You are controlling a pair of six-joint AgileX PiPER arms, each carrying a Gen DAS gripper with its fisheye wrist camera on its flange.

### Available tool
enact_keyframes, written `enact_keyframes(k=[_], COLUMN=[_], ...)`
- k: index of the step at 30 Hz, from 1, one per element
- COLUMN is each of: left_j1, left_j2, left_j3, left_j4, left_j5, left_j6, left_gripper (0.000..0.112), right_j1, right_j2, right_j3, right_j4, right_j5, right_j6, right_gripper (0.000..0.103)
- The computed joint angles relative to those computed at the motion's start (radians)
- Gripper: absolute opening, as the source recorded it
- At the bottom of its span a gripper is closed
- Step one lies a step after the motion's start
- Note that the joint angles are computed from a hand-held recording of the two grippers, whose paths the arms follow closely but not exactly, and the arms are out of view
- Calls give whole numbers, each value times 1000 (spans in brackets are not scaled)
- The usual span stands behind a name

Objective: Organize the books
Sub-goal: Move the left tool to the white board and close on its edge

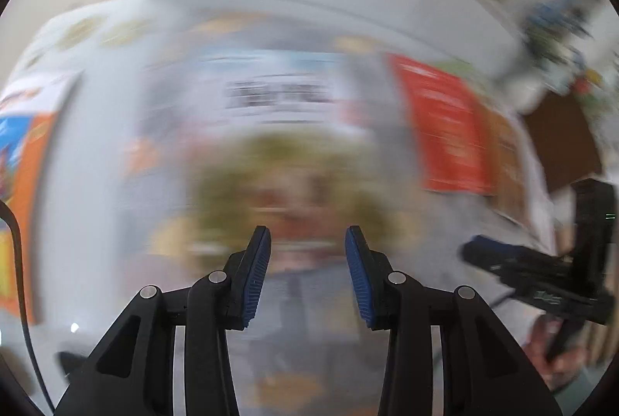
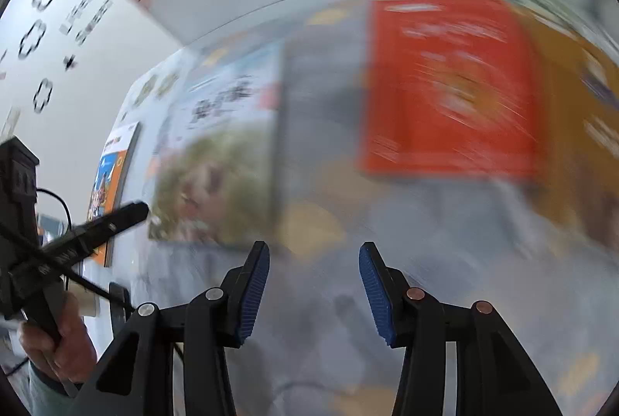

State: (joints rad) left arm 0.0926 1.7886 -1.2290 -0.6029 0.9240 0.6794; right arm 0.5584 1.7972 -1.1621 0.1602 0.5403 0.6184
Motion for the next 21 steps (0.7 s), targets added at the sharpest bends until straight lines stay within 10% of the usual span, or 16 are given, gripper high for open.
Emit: enact_keyframes(k=[5, 11, 16, 21], left_j1=[-269, -619, -803, -880], left_j2=[-4, 204, 406, 500], left_j3=[-6, -263, -555, -745], left_j4=[-159, -155, 77, 224], left_j5=[79, 32, -51, -26], left_j6=[-29, -277, -640, -799], left_gripper=[45, 45, 44, 44], right_j1=[-130, -690, -1178, -1287], right_j2=[-373, -708, -580, -334], right_j3=[409, 601, 547, 457], right_j4=[-80, 100, 228, 344], right_j5=[-64, 122, 179, 120], right_j6=[134, -337, -785, -1003], right_gripper=[47, 52, 61, 48])
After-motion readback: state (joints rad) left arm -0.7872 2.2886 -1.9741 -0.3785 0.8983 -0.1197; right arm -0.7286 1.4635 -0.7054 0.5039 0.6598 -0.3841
